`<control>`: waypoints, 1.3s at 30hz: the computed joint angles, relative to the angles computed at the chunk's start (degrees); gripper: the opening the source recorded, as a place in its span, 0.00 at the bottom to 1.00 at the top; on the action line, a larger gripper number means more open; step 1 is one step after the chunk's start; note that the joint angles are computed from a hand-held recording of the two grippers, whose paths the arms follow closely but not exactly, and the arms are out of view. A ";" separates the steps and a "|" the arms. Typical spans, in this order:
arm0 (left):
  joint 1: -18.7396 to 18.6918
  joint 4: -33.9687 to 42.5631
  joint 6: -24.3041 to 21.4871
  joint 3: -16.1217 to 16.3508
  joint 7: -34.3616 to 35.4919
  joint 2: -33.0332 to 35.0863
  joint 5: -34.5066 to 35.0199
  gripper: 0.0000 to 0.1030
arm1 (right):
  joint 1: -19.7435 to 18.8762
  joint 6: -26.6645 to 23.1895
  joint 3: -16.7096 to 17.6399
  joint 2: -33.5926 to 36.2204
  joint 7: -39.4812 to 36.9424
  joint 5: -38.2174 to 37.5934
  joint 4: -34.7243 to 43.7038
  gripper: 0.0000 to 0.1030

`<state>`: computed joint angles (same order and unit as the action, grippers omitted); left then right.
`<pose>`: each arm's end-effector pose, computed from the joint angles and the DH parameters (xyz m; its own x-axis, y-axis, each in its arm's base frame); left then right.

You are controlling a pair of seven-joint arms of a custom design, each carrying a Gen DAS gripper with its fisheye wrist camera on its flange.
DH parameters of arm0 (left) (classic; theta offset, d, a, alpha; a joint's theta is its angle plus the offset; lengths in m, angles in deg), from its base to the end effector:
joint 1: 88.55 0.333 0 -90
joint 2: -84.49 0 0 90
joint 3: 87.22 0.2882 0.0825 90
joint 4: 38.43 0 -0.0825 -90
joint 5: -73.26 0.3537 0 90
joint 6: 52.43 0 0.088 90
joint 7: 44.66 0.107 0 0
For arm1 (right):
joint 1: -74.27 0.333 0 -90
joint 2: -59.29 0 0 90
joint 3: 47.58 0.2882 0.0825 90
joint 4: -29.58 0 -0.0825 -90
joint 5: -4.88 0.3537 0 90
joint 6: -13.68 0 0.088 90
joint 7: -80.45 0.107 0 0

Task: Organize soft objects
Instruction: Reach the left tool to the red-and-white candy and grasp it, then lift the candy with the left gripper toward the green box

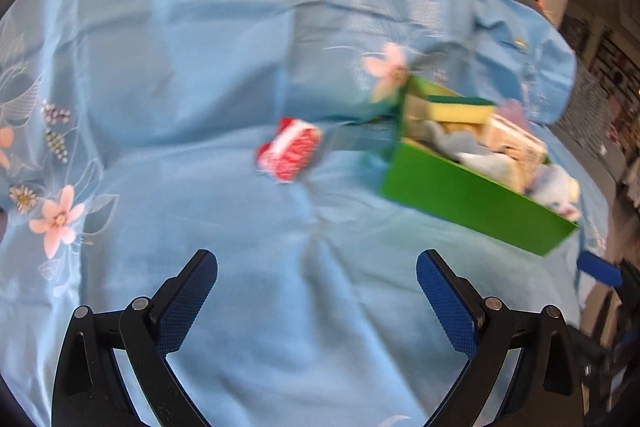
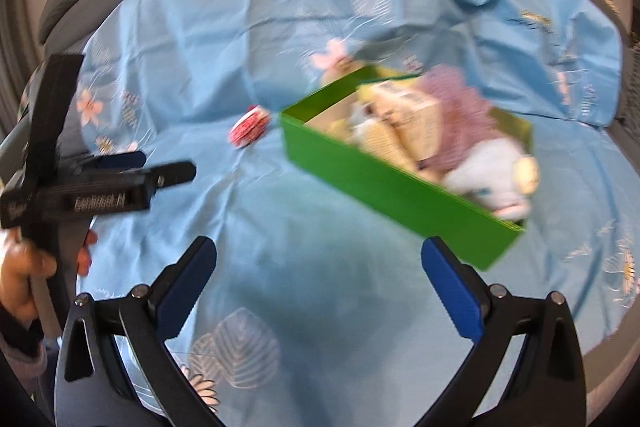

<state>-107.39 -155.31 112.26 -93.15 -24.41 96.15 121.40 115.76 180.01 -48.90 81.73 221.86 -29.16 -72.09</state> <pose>0.5187 -0.2830 0.3950 -0.0043 -0.9907 0.1356 -0.7493 -0.0866 -0.6565 0.4788 0.4507 0.4090 0.3730 -0.9200 -0.1201 -0.6906 -0.1888 -0.6982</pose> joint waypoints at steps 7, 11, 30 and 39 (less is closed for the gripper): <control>1.24 9.05 -0.55 1.26 7.45 9.14 -6.14 0.97 | -0.19 0.51 2.30 6.82 -7.24 6.15 7.27 0.99; 0.33 18.44 -2.27 2.13 14.22 16.67 -11.03 0.97 | -0.17 0.81 2.36 9.77 -10.07 10.03 10.66 0.99; 1.66 22.06 3.36 2.02 35.24 22.32 -29.18 0.40 | -1.64 1.64 2.34 14.04 -18.23 20.92 13.70 0.99; 7.08 4.02 8.51 -12.51 54.63 11.26 -38.34 0.40 | -6.64 7.34 6.57 8.62 -20.89 27.97 4.65 0.99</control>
